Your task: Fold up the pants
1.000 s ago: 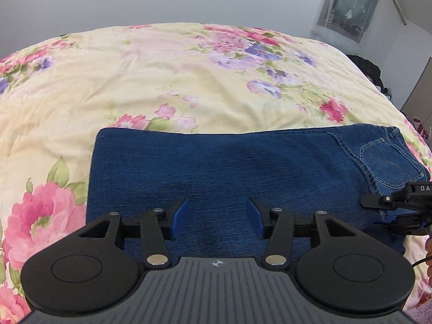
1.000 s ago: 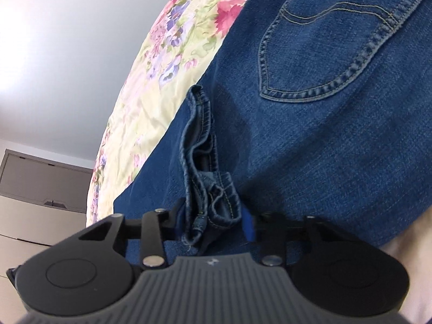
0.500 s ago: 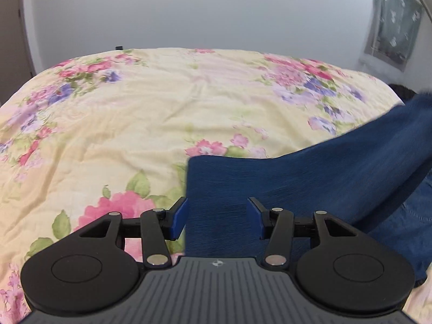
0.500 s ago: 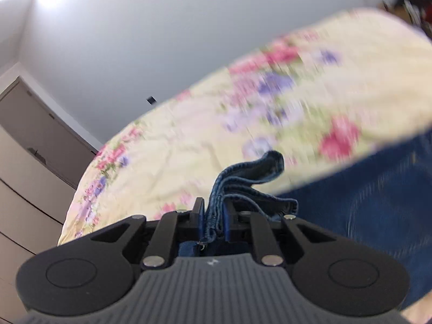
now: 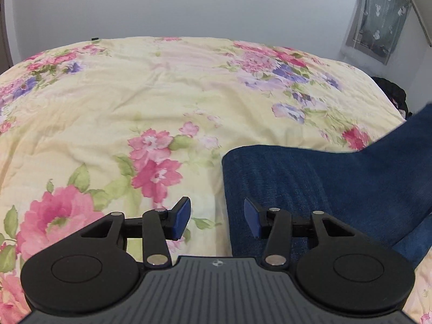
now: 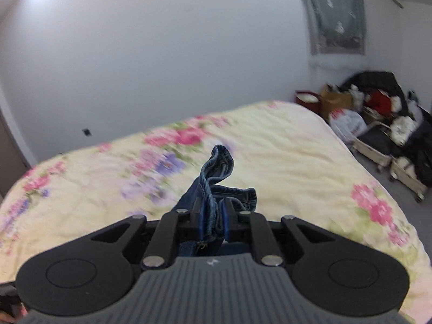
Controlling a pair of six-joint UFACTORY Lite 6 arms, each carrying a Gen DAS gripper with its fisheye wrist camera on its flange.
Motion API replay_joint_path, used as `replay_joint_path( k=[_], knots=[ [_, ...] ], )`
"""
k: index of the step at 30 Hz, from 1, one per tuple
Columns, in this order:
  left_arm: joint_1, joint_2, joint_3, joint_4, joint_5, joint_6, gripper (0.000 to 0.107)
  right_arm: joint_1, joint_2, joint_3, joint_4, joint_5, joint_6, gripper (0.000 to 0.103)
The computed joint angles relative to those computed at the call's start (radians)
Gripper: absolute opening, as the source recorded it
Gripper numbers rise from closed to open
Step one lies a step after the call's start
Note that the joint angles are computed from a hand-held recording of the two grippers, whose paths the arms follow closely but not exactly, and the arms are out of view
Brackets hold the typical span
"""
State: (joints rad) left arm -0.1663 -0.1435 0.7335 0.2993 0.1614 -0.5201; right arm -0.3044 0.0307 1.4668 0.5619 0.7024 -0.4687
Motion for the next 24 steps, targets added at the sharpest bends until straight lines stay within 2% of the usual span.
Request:
replay_joint_path(
  k=[3,4,8,10,13,19,21,24],
  knots=[
    [-0.073,0.078,0.025,0.209,-0.006,-0.23,0.047,-0.11,0.146,-0.162,-0.019,-0.094,-0.012,0.008],
    [-0.093,0.096,0.032,0.288,-0.005,-0.311,0.047,-0.141,0.192,-0.223,-0.01,-0.157,-0.022,0.008],
    [-0.151,0.193,0.079,0.525,0.006,-0.538,0.047,-0.238,0.284,-0.302,0.236,-0.169,-0.271,0.008],
    [-0.161,0.246,0.107,0.557,0.01,-0.579,0.045,-0.2,0.269,-0.305,0.18,-0.191,-0.265,0.008],
    [-0.163,0.277,0.121,0.611,0.001,-0.673,0.045,-0.172,0.253,-0.25,0.053,-0.155,-0.161,0.008],
    [-0.146,0.263,0.138,0.507,-0.023,-0.618,0.045,-0.172,0.155,-0.053,0.211,0.016,-0.298,0.007],
    [-0.145,0.261,0.146,0.438,-0.027,-0.559,0.045,-0.173,0.111,-0.044,0.254,0.019,-0.394,0.006],
    [-0.155,0.282,0.161,0.41,-0.01,-0.527,0.045,-0.168,0.135,-0.096,0.113,-0.067,-0.362,0.002]
  ],
)
